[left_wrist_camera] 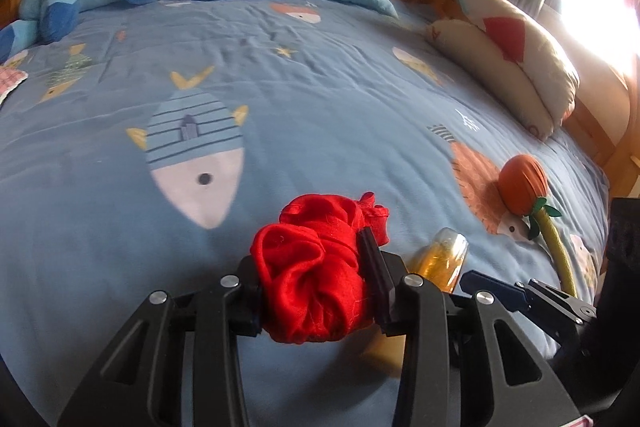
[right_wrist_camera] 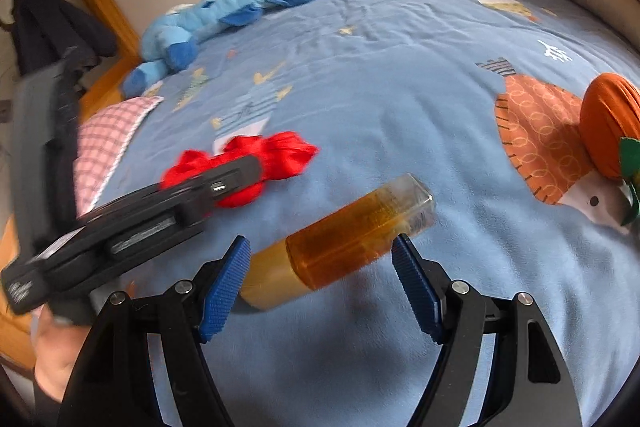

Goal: Collect trash
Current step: 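Grasp the red cloth with the left tool while the right tool grasps the amber bottle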

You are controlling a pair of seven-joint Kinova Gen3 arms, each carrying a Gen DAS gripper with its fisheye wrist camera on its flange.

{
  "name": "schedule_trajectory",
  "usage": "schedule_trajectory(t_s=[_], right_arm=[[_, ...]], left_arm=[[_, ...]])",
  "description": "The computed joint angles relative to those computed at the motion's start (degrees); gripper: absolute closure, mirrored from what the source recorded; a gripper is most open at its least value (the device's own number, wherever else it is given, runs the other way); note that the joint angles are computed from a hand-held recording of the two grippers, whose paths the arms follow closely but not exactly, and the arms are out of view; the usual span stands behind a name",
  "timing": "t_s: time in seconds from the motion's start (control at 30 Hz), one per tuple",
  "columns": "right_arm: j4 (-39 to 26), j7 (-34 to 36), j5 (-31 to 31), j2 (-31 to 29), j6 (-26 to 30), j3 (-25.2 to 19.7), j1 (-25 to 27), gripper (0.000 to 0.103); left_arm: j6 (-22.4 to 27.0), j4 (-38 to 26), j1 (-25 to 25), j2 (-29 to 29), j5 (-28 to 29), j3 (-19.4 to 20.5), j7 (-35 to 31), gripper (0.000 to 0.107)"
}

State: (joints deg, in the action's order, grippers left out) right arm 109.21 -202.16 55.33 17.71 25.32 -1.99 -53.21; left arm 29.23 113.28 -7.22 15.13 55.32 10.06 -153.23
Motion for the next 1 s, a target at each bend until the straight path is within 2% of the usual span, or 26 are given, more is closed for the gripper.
schedule_trajectory(t_s=[0.07, 0.2, 0.33, 0.37, 0.47, 0.5, 0.57, 0.67, 0.73, 0.8, 0.9, 0.93, 1.0], right_arm=[[-3.25, 3.44, -4.3, 1.48, 4.19, -2.21, 1.51, 0.031], [-11.12, 11.57, -13.54, 5.29, 13.51, -2.66, 1.52, 0.031], [-16.83, 16.88, -17.82, 8.61, 20.01, -2.27, 0.91, 0.037], [-17.03, 17.66, -18.11, 8.82, 20.14, -1.75, 0.38, 0.039], [-15.06, 21.41, -21.23, 7.57, 16.7, 3.53, -3.48, 0.046], [-14.54, 22.97, -21.74, 7.17, 15.99, 3.8, -3.68, 0.049], [-12.33, 27.63, -22.48, 5.48, 12.16, 1.25, -0.91, 0.054], [-8.86, 34.62, -22.06, 3.54, 6.9, -6.72, 6.56, 0.059], [-8.88, 39.28, -22.31, 3.34, 7.68, -11.68, 10.71, 0.061], [-11.24, 43.73, -24.52, 3.92, 11.57, -13.12, 11.85, 0.061], [-15.68, 45.78, -26.11, 6.02, 17.3, -7.81, 6.34, 0.061], [-17.0, 46.1, -26.65, 7.07, 18.56, -5.16, 3.81, 0.061], [-18.03, 45.01, -26.64, 8.31, 19.43, -2.64, 1.26, 0.06]], left_arm=[[0.78, 0.28, -1.25, -0.24, 0.96, -0.28, -1.29, 0.068], [2.92, 0.63, -3.1, -0.44, 2.97, -1.36, -3.47, 0.068], [5.08, 1.05, -4.26, -0.73, 4.82, -2.7, -5.6, 0.068], [5.39, 1.28, -4.41, -0.91, 5.19, -2.98, -6.19, 0.068], [6.04, 1.72, -4.29, -1.32, 5.08, -3.89, -6.79, 0.068], [6.15, 1.96, -4.33, -1.48, 5.16, -4.11, -7.11, 0.068], [6.82, 2.18, -4.5, -1.6, 5.35, -4.54, -7.47, 0.068], [7.83, 3.0, -4.91, -2.25, 6.11, -5.12, -8.61, 0.068], [8.6, 3.49, -5.01, -2.71, 6.47, -5.6, -9.02, 0.068], [8.67, 3.93, -4.87, -3.08, 6.56, -6.06, -9.26, 0.068], [9.03, 4.37, -4.72, -3.37, 6.82, -6.54, -9.12, 0.068], [9.03, 4.48, -4.6, -3.53, 6.76, -6.65, -9.08, 0.068], [9.28, 4.49, -4.42, -3.67, 6.55, -6.82, -9.07, 0.068]])
